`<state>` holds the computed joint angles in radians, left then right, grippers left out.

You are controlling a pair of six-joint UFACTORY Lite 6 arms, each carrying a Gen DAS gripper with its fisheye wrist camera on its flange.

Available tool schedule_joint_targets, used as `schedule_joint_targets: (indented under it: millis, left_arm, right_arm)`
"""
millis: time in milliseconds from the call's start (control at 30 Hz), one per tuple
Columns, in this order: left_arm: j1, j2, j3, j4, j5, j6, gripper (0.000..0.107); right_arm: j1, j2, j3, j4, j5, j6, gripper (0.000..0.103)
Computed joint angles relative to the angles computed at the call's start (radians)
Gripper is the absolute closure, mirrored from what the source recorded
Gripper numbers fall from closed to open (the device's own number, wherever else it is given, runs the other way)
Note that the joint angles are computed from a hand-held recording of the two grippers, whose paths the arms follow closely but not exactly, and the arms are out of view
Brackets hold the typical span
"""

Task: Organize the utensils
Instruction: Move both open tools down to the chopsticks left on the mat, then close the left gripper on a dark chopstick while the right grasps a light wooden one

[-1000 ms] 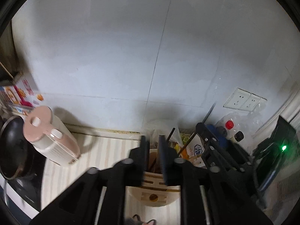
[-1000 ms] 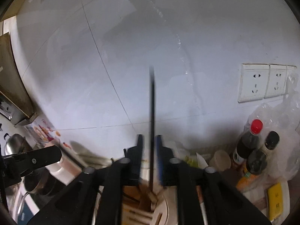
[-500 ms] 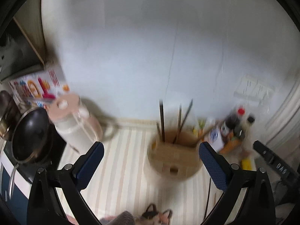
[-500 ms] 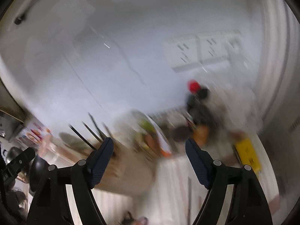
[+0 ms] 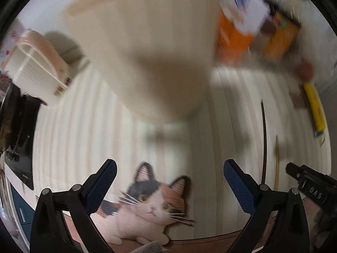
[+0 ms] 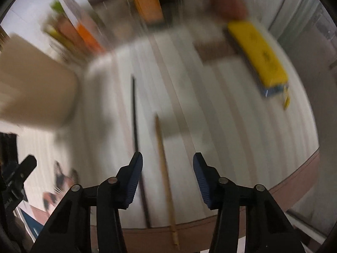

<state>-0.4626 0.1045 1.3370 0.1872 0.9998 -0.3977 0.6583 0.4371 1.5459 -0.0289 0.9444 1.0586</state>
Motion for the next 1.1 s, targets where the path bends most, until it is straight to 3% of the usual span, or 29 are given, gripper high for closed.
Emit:
schedule_joint_targets:
  millis: [200, 333, 433, 500, 667, 833, 933, 967, 1000, 1033, 1067, 1100]
  left_arm:
    - [-0.069, 0.053, -0.061, 0.01, -0.028, -0.035, 0.004]
    - [-0.083, 0.076, -0.059, 0.007, -0.027, -0.035, 0.004]
    - [-0.095, 0.103, -0.034, 0.007, -0.026, -0.037, 0.004]
    - [-0.105, 0.116, -0.013, 0.001, -0.021, -0.035, 0.004]
    - [-0.166, 0.187, 0.085, -0.035, -0.008, -0.044, 0.004]
    - [-0.2, 0.35, 0.262, -0.226, -0.003, 0.033, 0.008]
    - [-0.244, 0.454, 0.384, -0.235, 0.008, 0.019, 0.025]
    - [-0.258, 0.482, 0.418, -0.223, 0.018, 0.01, 0.037]
    - [-0.278, 0.519, 0.463, -0.201, 0.031, -0.001, 0.056]
    - [-0.294, 0.544, 0.494, -0.171, 0.047, -0.019, 0.061]
    - [-0.317, 0.552, 0.509, -0.128, 0.044, -0.045, 0.073]
    - [-0.327, 0.547, 0.505, -0.118, 0.03, -0.045, 0.098]
  right_arm:
    - [0.023, 0.029, -0.081, 0.044, -0.055, -0.026, 0.052]
    - [0.043, 0.077, -0.017, 0.013, -0.011, -0.024, 0.054]
    - [0.068, 0.13, 0.058, -0.038, 0.068, 0.0, 0.07]
    - [0.073, 0.13, 0.06, -0.061, 0.077, 0.011, 0.097]
    - [0.01, -0.001, -0.126, -0.056, 0.022, 0.024, 0.096]
    - [-0.075, -0.138, -0.299, -0.061, -0.011, 0.026, 0.096]
    - [-0.132, -0.207, -0.391, -0.046, -0.038, 0.002, 0.096]
    - [-0.15, -0.22, -0.41, -0.04, -0.045, -0.009, 0.096]
    - [-0.165, -0.239, -0.434, -0.037, -0.059, -0.012, 0.096]
    - [-0.174, -0.247, -0.449, -0.038, -0.062, -0.019, 0.096]
    - [-0.183, -0.256, -0.46, -0.036, -0.066, -0.026, 0.096]
    - [-0.19, -0.26, -0.464, -0.032, -0.068, -0.033, 0.096]
